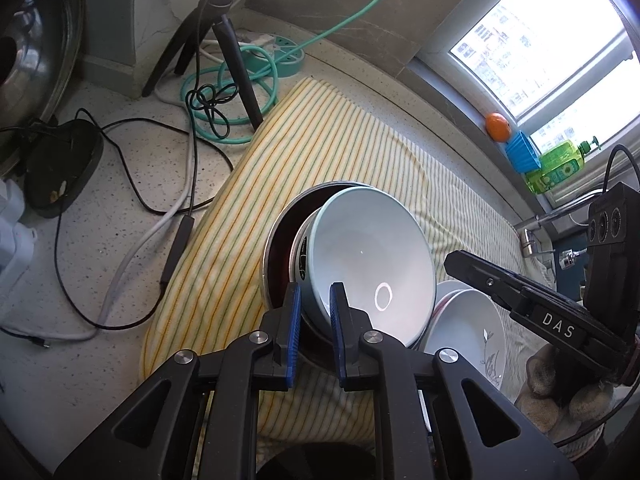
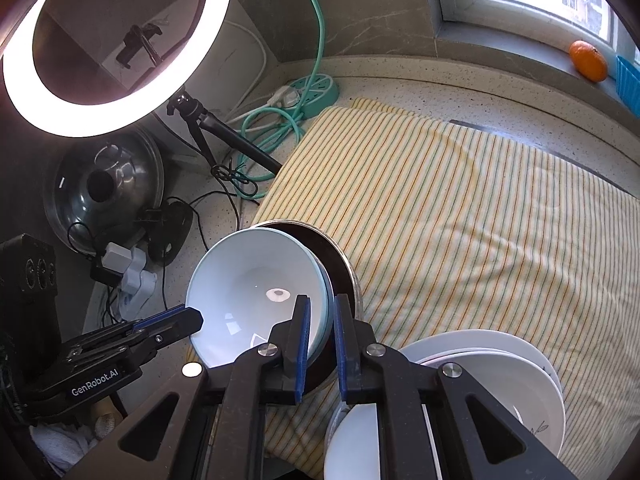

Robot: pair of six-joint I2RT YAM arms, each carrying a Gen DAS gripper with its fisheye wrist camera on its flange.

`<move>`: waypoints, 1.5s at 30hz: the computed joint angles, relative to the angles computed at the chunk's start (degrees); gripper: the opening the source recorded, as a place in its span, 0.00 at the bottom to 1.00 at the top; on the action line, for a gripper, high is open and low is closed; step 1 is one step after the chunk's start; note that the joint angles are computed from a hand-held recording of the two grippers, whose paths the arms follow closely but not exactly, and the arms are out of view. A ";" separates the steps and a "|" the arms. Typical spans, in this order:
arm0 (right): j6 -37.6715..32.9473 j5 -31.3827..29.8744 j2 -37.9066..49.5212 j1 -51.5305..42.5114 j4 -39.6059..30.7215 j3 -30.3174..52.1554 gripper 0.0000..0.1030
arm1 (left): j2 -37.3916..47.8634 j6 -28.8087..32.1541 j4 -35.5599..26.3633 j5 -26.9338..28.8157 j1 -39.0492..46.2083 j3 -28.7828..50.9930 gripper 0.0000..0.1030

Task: Organize plates and bowls
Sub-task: 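Lower the white bowl into the steel bowl, pinching both rims together, then lift the nested bowls with both grippers and carry them toward the plate stack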

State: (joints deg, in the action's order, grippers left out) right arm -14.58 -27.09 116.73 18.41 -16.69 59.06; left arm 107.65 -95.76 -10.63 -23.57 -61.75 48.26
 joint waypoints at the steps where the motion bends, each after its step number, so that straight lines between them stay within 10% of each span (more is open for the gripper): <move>1: 0.16 -0.01 -0.19 -0.02 0.08 -0.13 0.11 | -0.23 -0.31 -0.02 -0.19 -0.18 -0.23 0.12; 20: 1.05 -2.65 -2.08 -4.29 0.71 -1.33 0.18 | -6.60 -9.79 -1.41 -5.24 -2.60 -8.32 0.12; 45: 3.38 -0.46 2.15 -3.23 2.35 0.18 0.18 | -2.72 -4.87 9.21 -3.44 -1.28 -10.24 0.12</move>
